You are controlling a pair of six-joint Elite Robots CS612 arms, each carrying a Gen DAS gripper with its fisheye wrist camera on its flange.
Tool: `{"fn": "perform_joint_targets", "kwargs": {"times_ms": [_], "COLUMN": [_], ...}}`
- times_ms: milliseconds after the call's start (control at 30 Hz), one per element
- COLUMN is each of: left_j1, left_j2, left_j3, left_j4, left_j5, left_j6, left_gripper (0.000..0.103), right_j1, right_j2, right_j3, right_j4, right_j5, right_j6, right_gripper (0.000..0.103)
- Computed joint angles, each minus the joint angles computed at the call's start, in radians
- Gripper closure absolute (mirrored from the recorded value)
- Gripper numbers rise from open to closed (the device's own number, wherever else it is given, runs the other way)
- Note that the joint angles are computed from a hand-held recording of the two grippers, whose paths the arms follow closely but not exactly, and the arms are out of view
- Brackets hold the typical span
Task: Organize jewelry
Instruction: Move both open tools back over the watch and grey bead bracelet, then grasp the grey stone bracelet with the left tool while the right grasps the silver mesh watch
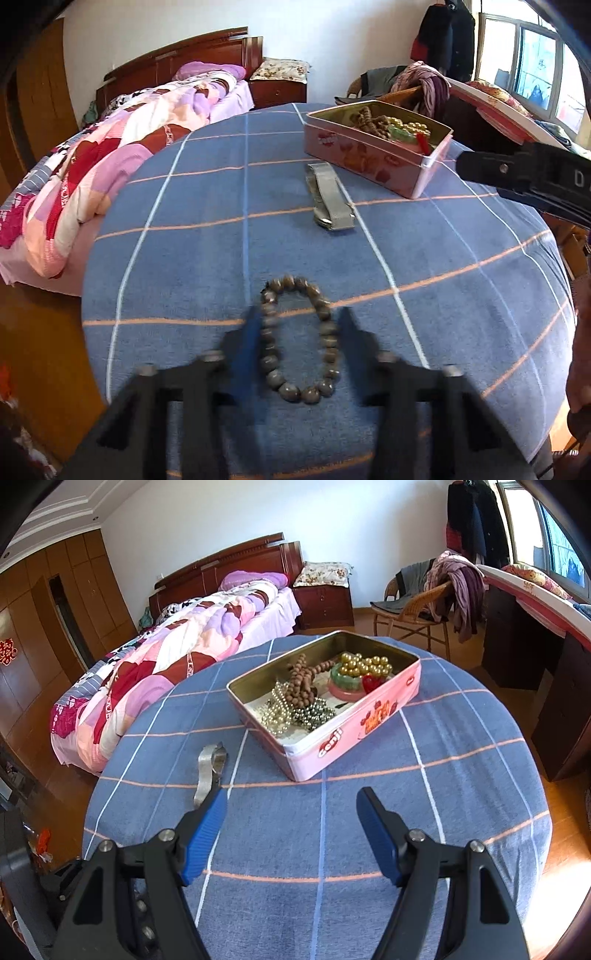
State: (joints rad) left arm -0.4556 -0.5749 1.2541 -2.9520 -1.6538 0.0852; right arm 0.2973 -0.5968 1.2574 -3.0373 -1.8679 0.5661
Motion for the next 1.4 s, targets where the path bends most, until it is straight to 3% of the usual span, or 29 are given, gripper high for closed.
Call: {"fn": "perform_joint_targets", "kwargs": {"times_ms": [133, 600, 800, 1000, 1300, 1400], "left_j1": [0.008, -0.003, -0.001, 0.010, 0.019, 0.021], "left_j2": [0.001, -0.016, -0.016, -0.011, -0.002, 0.001], "left_j3": [-0.004, -0.018, -0.027, -0.041, -0.062, -0.069], "left_j4": [0.002, -0.066, -0.069, -0.063, -0.044, -0.040], "left_j5": [-0.020, 0.087, 0.096, 0.081, 0.114, 0.115], "left_j6": [-0.018, -0.026, -0.031, -0.050, -0.066, -0.070], "left_gripper": [0.086, 0.087, 0.087, 0.087, 0.087, 0.088], "right_j1": [0.002, 0.003, 0.003, 0.002, 0.002, 0.005], "right_j2": [0.000, 0.018, 0.046, 0.086, 0.156, 0.178], "right_j3": [-0.002, -0.033, -0.089, -0.174, -0.320, -0.366], "right_j4": [-0.006, 0.027, 0.063, 0.130, 0.273, 0.348], "right_j5": [0.004, 0.042, 0.089, 0.122, 0.150, 0.141], "right_j6": [-0.005, -0.028, -0.047, -0.082, -0.134, -0.153], "right_gripper": [0.027, 0.027, 0.028, 0.032, 0.032, 0.041]}}
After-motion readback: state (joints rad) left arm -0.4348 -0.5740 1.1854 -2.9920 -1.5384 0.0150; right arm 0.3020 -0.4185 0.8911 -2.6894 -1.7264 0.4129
